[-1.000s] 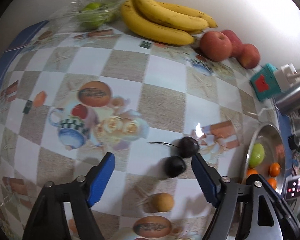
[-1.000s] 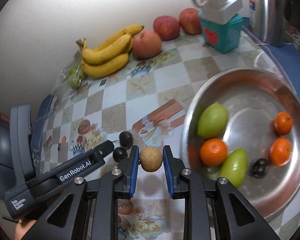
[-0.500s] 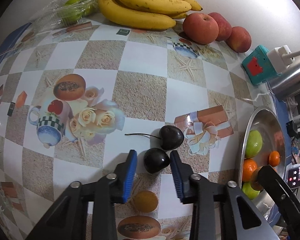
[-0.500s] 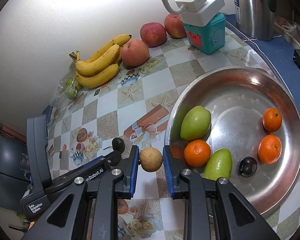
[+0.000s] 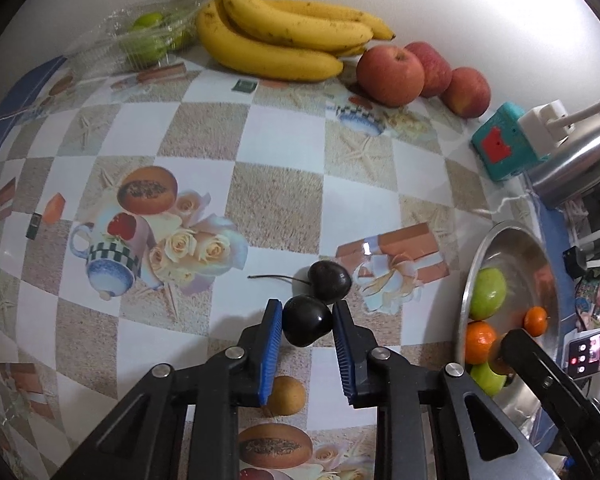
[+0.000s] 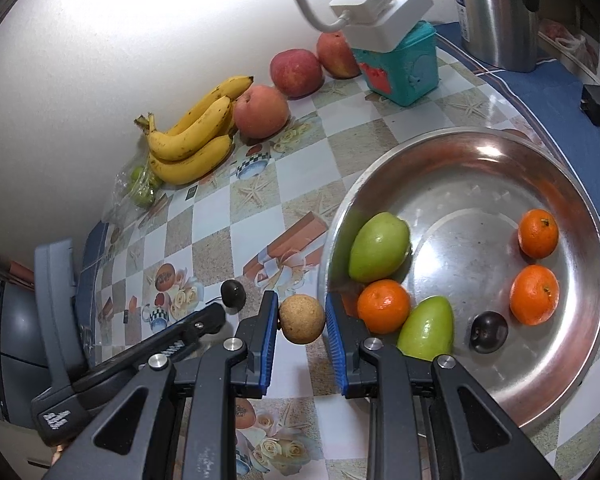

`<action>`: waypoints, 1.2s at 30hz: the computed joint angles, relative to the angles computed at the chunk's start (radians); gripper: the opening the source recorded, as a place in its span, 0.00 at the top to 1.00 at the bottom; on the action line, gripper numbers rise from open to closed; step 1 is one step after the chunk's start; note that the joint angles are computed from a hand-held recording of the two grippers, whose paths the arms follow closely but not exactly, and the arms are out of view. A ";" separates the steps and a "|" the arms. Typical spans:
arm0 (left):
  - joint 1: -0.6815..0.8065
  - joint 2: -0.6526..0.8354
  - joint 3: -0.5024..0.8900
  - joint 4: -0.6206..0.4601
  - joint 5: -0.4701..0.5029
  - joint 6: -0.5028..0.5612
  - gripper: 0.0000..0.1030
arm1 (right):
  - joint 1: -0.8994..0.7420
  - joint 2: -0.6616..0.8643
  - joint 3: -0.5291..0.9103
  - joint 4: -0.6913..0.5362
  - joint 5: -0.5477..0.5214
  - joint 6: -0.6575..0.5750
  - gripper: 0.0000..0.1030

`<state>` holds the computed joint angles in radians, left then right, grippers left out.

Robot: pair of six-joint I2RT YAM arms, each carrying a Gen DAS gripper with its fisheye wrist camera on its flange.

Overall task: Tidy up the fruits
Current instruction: 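Lift and carry the dark cherry and small brown fruit over the steel bowl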

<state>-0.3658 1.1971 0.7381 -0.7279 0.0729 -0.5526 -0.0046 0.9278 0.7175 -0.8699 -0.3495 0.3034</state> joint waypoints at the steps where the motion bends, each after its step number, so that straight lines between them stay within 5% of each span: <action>1: -0.002 -0.012 0.005 -0.007 -0.002 0.002 0.73 | -0.027 -0.003 0.000 -0.005 -0.009 -0.014 0.76; 10: -0.144 -0.058 0.093 -0.047 -0.051 -0.023 0.73 | -0.304 -0.002 0.004 -0.049 -0.074 -0.146 0.76; 18: -0.344 0.099 0.233 -0.003 -0.084 -0.048 0.73 | -0.506 0.045 0.000 -0.024 -0.109 -0.238 0.76; 36: -0.517 0.297 0.299 0.114 -0.114 -0.028 0.73 | -0.634 0.080 -0.001 -0.008 -0.125 -0.300 0.75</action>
